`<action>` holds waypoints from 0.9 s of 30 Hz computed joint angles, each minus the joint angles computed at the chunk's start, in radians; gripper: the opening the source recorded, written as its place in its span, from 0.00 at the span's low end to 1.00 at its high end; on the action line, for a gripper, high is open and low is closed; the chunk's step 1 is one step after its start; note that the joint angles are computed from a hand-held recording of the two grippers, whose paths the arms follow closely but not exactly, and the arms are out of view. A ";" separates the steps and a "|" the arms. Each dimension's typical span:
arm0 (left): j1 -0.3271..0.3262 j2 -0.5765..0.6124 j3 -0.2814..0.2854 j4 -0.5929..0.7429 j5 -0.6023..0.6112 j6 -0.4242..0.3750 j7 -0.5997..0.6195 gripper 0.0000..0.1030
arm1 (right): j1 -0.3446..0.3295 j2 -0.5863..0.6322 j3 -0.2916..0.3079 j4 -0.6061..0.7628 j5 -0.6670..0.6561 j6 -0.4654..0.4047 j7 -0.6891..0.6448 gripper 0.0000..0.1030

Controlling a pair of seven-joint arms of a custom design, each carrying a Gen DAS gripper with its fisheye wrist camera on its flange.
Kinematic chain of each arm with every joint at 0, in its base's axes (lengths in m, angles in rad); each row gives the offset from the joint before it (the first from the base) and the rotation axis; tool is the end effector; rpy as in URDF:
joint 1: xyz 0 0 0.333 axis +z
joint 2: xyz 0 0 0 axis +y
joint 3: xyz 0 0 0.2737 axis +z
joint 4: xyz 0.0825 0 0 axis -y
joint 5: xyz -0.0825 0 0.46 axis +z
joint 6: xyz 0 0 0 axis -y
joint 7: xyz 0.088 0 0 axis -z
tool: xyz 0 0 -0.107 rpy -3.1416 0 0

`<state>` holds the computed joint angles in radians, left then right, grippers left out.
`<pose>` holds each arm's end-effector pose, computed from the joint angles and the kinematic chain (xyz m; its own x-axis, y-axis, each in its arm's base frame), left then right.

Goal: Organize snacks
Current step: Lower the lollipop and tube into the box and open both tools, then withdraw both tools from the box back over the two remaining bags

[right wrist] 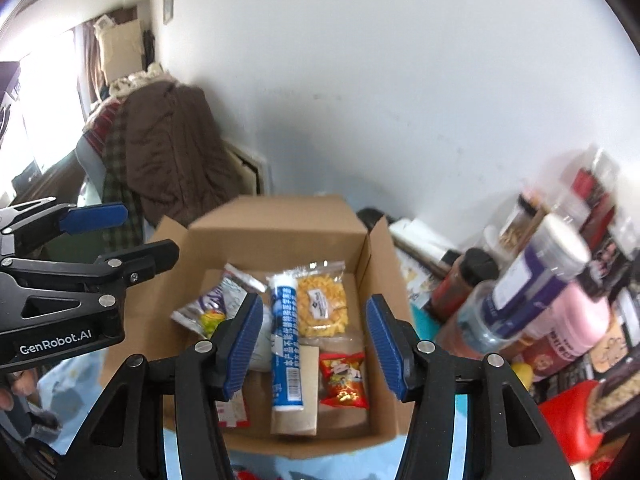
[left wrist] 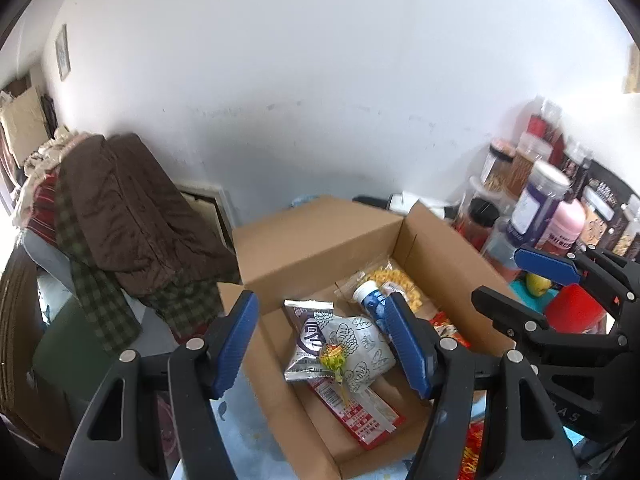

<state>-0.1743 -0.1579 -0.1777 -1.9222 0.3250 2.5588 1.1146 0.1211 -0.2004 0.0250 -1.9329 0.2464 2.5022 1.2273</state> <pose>0.6011 -0.2320 0.5940 -0.0971 -0.9952 -0.0134 -0.6649 0.0749 -0.7432 0.6246 0.0913 0.6092 0.3435 -0.9392 0.0045 -0.6574 -0.2438 -0.7131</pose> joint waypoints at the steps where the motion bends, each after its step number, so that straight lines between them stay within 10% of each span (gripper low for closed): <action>1: 0.000 -0.019 -0.001 -0.014 0.004 0.006 -0.006 0.63 | 0.000 -0.023 0.001 -0.015 -0.002 0.007 0.002 0.52; 27: -0.098 -0.579 -0.007 -0.468 0.097 0.117 -0.151 0.69 | -0.042 -0.652 0.042 -0.508 0.092 0.119 -0.065 0.69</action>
